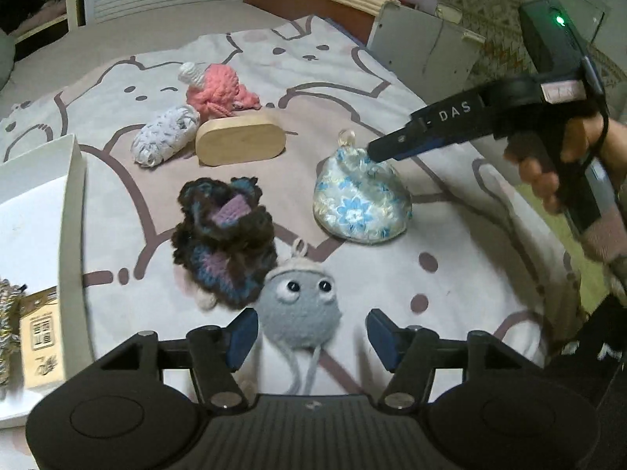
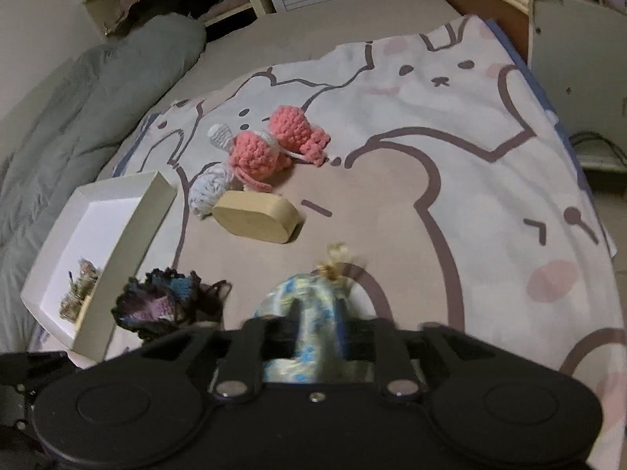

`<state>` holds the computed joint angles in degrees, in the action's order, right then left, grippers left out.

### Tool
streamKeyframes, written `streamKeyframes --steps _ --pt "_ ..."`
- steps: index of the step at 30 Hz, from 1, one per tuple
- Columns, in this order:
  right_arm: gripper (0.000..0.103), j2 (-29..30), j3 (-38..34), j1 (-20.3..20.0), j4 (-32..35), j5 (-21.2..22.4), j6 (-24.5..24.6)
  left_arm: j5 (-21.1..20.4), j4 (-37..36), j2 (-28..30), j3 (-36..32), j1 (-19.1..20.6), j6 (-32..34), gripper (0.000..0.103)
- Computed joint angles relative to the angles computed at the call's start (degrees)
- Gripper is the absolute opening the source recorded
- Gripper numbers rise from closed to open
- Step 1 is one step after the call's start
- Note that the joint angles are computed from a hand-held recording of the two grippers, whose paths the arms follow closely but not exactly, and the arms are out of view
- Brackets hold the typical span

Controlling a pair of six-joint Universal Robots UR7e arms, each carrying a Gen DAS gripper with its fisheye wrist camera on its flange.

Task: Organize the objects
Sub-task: 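Grasp the grey crocheted ball with the left tool while the right tool grasps the blue floral pouch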

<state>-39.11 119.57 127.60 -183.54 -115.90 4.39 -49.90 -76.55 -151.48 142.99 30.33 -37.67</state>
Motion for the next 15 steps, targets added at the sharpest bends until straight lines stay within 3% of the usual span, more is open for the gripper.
streamKeyframes --steps 4,9,15 --pt "0.079 0.8 -1.2 0.8 3.1 -0.6 -1.7 1.8 -4.8 2.4 1.9 1.9 0.4 0.062" --pt "0.095 2.8 -2.9 2.3 6.8 -2.3 -5.8 4.0 -9.4 4.8 3.6 4.2 1.3 0.064" --pt "0.098 5.5 -5.0 3.4 10.0 -5.0 -7.9 3.9 -12.1 7.9 4.6 6.5 3.6 0.065"
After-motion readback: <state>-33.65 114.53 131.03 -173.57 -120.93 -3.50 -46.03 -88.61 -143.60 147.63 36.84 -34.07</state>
